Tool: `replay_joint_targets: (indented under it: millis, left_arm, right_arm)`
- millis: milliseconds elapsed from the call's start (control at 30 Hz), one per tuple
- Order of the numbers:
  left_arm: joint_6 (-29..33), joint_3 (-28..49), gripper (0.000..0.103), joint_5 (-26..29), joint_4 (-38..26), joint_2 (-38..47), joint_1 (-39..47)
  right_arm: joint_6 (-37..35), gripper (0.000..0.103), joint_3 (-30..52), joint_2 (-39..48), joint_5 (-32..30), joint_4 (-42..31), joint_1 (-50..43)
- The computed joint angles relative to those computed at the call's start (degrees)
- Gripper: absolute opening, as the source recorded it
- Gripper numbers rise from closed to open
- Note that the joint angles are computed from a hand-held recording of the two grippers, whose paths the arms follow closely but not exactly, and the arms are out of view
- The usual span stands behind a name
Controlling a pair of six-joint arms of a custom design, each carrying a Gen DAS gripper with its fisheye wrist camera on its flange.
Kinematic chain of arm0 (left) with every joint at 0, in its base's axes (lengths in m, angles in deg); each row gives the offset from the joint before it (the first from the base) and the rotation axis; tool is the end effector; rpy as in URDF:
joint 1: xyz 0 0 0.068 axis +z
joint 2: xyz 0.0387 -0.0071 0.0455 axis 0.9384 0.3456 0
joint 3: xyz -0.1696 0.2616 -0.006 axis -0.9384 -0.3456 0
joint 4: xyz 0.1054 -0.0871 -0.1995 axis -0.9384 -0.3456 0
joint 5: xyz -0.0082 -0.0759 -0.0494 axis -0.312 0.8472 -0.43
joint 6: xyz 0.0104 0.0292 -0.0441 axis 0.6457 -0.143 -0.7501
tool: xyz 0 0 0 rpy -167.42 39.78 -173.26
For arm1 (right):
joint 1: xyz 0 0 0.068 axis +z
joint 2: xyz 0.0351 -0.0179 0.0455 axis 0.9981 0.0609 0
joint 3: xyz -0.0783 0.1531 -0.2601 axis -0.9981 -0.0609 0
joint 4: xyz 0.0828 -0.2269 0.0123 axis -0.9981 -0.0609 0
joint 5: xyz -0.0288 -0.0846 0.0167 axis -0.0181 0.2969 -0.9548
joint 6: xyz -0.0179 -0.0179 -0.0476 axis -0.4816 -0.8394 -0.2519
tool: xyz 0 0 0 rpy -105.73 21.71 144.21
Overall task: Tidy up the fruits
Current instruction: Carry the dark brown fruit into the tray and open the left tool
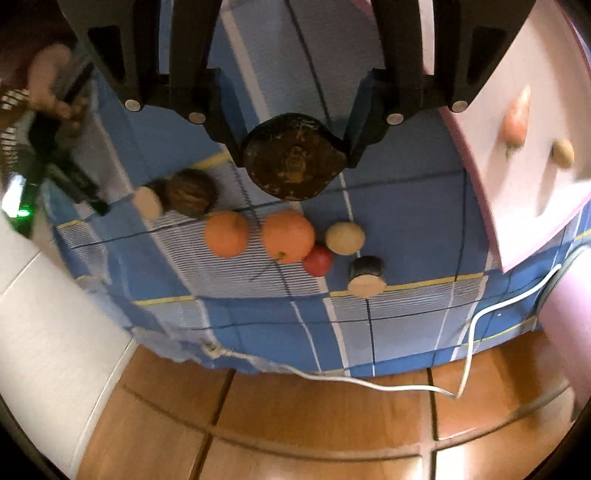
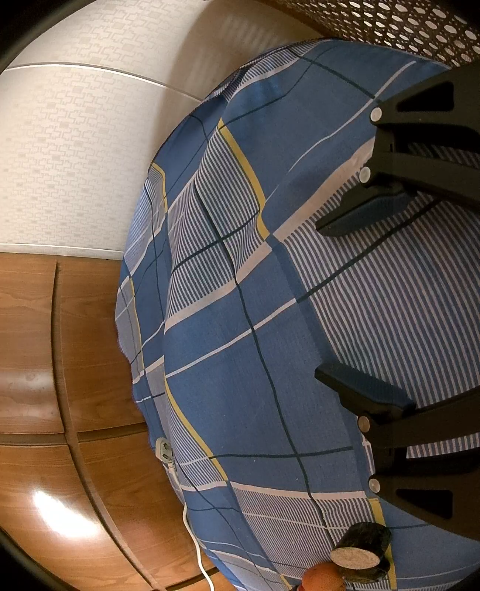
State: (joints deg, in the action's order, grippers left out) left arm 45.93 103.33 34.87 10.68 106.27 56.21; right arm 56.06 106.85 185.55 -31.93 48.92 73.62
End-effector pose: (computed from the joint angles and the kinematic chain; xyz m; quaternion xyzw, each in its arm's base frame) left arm 0.2597 -0.0633 0.1101 -0.0358 0.9576 -0.0866 0.2725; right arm 0.3257 -0.0746 0.0523 0.0884 0.9265 -0.0492 0.3625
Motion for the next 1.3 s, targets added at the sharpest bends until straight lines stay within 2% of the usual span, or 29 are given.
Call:
replay_joint_targets:
  millis: [133,300,467,533,633,733,900,1000,1100,1300]
  left_arm:
    - [-4.4,-8.2,0.051,2.0,3.9,-7.8,1.5]
    - [-8.3,-17.9,0.052,5.4,5.9,-18.5,10.6]
    - [-3.6,-24.0,0.052,11.5,3.1,-25.5,31.8]
    - [0.1,-23.8,0.052,13.1,2.1,-24.2,40.5]
    - [4.1,-22.6,0.052,14.0,2.6,-20.9,48.1]
    - [5.8,-21.0,0.052,11.9,3.8,-18.4,49.6]
    - [5.3,-18.7,0.052,7.4,8.6,-12.4,48.5]
    - [4.8,-19.6,0.061,6.6,12.8,-10.6,47.8]
    - [2.9,-22.6,0.066,4.2,16.5,-13.2,46.6]
    - [0.0,-25.9,0.066,-0.6,11.8,-21.9,44.7]
  right_arm:
    - [0.0,0.072,0.0,0.0,0.0,0.0,0.0]
    - [0.0,0.072,0.0,0.0,0.0,0.0,0.0]
    - [0.1,0.072,0.0,0.1,0.0,0.0,0.0]
    - [0.0,0.072,0.1,0.1,0.1,0.0,0.0]
    - [0.1,0.072,0.0,0.1,0.0,0.0,0.0]
    - [0.1,0.072,0.0,0.1,0.1,0.0,0.0]
    - [0.1,0.072,-0.1,0.1,0.2,0.2,0.1]
    - [0.0,0.072,-0.1,0.1,0.2,0.2,0.1]
    - [0.0,0.072,-0.1,0.2,0.2,0.2,0.1]
    - [0.0,0.072,-0.1,0.2,0.3,0.2,0.1]
